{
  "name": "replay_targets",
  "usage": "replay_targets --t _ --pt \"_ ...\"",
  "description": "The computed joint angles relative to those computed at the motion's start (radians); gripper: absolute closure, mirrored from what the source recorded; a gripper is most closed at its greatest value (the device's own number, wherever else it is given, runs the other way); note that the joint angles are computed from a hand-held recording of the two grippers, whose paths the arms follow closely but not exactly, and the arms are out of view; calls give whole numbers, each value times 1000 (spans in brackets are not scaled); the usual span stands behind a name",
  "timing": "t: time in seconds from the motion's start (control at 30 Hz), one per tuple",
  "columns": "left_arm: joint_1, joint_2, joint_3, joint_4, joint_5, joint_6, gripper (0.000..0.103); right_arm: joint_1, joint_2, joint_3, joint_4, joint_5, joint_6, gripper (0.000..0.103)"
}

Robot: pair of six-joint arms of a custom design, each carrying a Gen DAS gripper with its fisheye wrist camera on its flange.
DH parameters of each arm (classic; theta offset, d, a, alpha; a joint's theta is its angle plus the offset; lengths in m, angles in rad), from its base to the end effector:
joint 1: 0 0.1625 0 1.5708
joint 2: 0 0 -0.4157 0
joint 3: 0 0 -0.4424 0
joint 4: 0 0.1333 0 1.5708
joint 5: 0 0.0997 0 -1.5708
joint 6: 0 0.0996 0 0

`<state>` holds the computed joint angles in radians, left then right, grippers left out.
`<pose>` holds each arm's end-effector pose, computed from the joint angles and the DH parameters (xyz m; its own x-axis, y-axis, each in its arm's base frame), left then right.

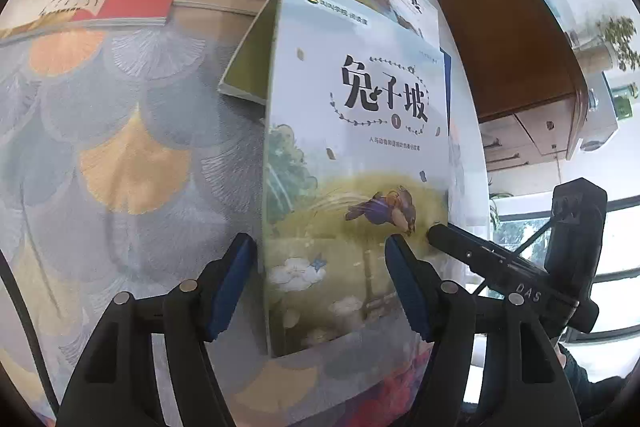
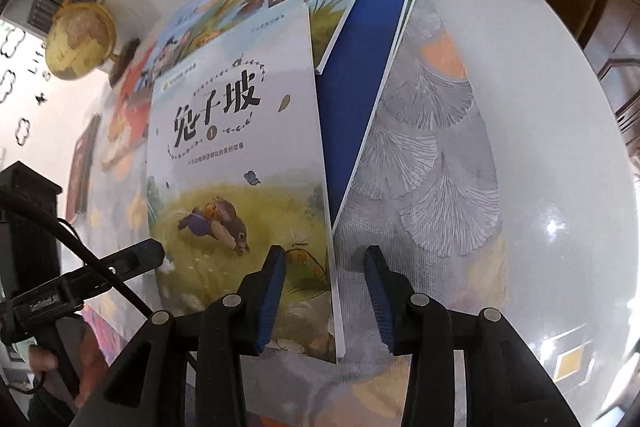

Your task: Organize books

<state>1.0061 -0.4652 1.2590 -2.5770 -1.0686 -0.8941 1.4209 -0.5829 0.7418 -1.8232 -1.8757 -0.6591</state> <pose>-0.2737 -0.7707 -0.0308 -0.9055 -0.4037 -0.1303 -0.2920 0.8160 -0.4989 -0.0310 -0.8975 0.2360 -0.8334 -0.4684 0.2935 -0.4575 0.8825 0.1092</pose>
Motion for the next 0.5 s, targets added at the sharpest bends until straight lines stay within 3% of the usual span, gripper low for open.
replay_targets --t 0.17,0.23,0.33,0.5 --pt "-8 28 -46 1 -25 23 37 4 -72 156 -112 3 -115 59" --pt "-22 8 -12 -97 -48 78 37 0 -98 212 -175 16 -150 59" --pt "-23 -5 11 -223 -134 132 37 -21 -82 162 -107 92 -78 56" --pt "18 68 -64 -184 -179 82 43 -53 -33 44 33 214 49 51"
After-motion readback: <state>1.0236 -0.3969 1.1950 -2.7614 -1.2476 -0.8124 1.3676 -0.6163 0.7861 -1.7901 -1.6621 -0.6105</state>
